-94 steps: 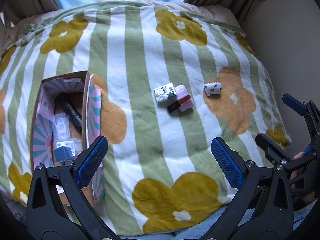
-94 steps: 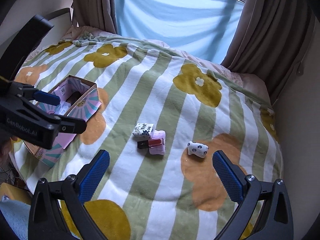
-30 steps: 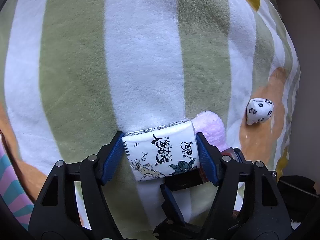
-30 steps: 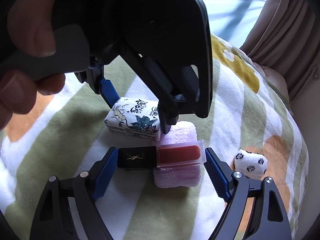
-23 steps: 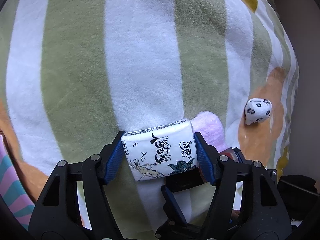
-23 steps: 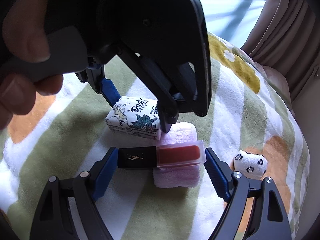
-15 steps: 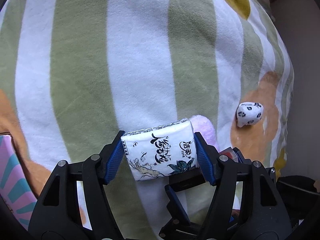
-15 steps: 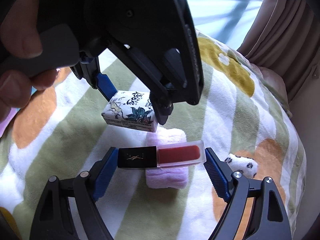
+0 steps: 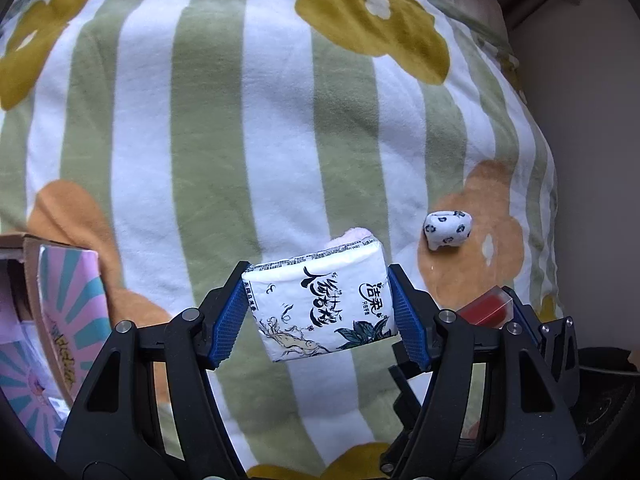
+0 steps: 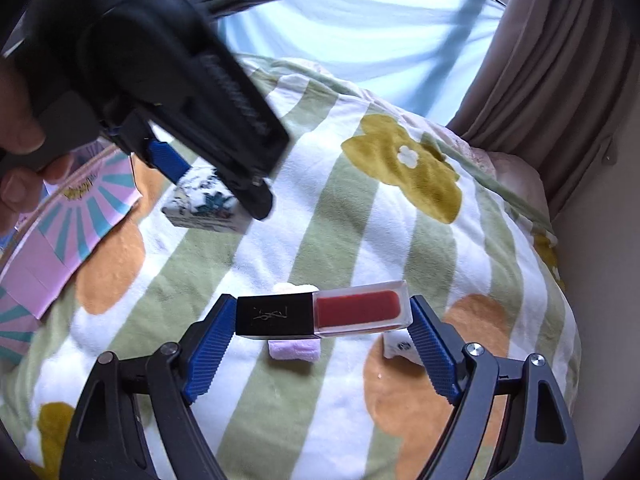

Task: Organize objects
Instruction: 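Lift and carry the patterned box and lipstick over the cardboard box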

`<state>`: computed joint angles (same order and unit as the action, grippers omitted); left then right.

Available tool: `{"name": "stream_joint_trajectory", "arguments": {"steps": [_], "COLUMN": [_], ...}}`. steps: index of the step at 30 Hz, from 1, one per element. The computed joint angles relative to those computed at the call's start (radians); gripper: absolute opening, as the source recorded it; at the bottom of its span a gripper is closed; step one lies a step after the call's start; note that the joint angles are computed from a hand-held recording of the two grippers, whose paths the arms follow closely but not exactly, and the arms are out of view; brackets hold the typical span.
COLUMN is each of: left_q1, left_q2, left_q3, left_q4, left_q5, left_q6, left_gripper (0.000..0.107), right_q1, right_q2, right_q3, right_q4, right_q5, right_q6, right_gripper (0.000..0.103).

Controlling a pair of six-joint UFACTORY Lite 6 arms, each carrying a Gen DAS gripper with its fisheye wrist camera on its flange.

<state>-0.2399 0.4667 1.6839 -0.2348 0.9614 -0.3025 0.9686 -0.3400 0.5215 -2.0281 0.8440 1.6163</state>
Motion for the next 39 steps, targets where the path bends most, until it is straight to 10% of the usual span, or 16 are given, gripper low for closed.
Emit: {"name": "stream_joint_trajectory", "arguments": {"steps": [15, 28, 39], "left_q1": [-0.199, -0.675, -0.884], "left_q2": [-0.424, -0.627, -0.71], "left_q3": [-0.184, -0.207, -0.265], "left_q4": [0.234, 0.596, 0.639], "left_q5": [0.104, 0.386, 0.508], "left_q6": [-0.335, -0.812, -1.042], "left_gripper": [0.064, 0.064, 0.064], "right_q1": [0.508, 1.075, 1.154], "right_q2": [-0.504, -0.523, -0.309], "right_q3": [-0.032, 0.023, 0.09], "right_q4": [0.717, 0.938, 1.007], "right_q5": [0.387, 0.897, 0.912], "right_q6": [-0.447, -0.111, 0.041], "right_gripper": [0.082, 0.082, 0.082]}}
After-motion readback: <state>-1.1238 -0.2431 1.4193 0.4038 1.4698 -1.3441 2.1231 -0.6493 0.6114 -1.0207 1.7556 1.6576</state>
